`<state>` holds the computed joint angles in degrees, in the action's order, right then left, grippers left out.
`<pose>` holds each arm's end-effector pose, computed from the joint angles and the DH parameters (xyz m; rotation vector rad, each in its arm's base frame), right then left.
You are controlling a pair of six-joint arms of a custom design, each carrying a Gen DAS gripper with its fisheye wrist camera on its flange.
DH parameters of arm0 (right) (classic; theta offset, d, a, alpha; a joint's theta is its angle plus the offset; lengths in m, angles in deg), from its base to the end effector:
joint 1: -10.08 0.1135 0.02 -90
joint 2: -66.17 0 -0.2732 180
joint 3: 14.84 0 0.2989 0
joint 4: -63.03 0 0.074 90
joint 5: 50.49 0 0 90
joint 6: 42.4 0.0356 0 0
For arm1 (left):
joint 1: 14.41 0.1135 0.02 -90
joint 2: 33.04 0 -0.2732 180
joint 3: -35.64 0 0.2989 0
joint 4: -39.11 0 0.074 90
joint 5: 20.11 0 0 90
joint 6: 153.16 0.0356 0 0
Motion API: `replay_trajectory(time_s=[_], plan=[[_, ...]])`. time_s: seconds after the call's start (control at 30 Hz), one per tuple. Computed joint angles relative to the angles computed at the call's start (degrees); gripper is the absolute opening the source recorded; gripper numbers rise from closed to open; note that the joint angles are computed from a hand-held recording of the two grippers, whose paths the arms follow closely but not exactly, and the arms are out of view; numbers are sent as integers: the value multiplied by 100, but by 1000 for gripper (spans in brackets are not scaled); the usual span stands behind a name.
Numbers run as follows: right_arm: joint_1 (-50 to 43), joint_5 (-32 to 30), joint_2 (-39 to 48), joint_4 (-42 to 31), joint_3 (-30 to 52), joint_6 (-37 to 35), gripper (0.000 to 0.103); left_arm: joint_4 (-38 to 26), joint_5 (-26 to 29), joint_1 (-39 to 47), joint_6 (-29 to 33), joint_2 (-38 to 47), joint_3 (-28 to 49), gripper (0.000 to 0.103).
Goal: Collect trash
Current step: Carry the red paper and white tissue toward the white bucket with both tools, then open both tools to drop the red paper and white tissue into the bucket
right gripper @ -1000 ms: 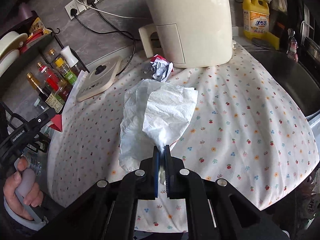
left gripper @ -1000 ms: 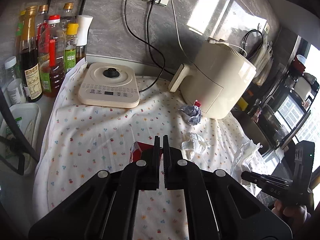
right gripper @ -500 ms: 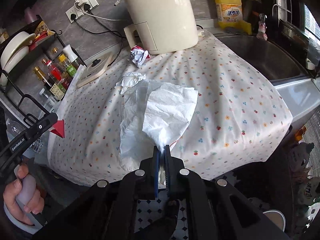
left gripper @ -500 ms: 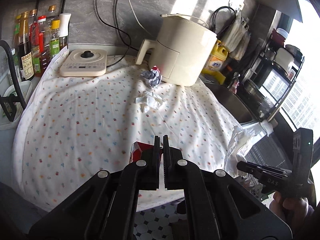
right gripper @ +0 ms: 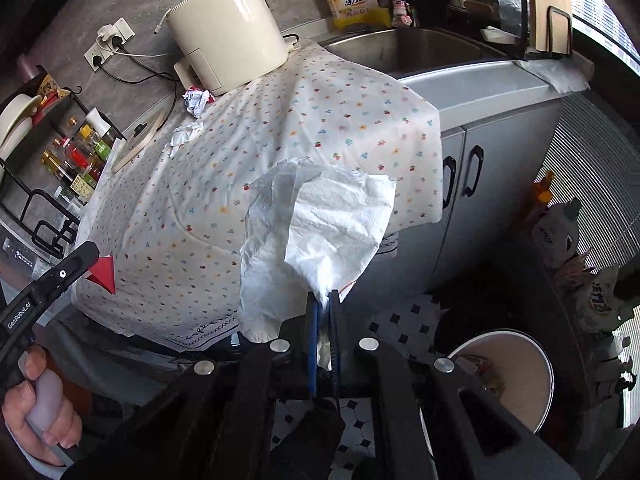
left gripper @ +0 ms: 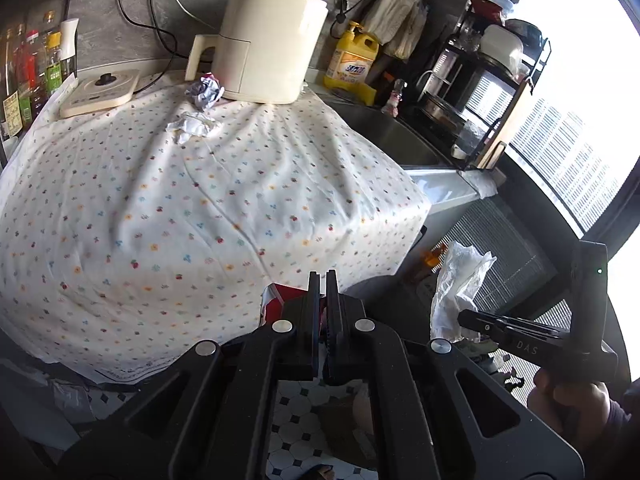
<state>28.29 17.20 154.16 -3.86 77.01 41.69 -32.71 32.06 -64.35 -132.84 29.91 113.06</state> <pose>0.3350 0.1244 0.3113 -0.6779 2.5716 0.5891 0.1713 -0.1698 0.3455 -0.6200 2.2205 -0.1855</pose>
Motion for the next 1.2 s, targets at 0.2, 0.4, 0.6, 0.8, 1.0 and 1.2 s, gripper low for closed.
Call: replay_trajectory(time_s=[0.2,0.4,0.6,0.8,1.0,1.2], plan=[[-1073,77,-555,-143,-849,-675,6,851,158,-572,-173,798,30,4],[-2260,133,-636,-212,-1333,-1311,6,1772,695,-736,34,1796,303,4],[-3002,197,-329,-121,-1505,-1686,8,2241,1195,-771,461,2808,980,4],[-3193,358,237,272,-1669,-1814,9,2419,1735,-667,896,3717,1706,4],[-3219,705,781,716,-1864,-1900,39,2484,2166,-538,1095,4425,2174,4],[-3672,779,1045,807,-1907,-2039,41,2618,2582,-414,1254,5083,2581,4]])
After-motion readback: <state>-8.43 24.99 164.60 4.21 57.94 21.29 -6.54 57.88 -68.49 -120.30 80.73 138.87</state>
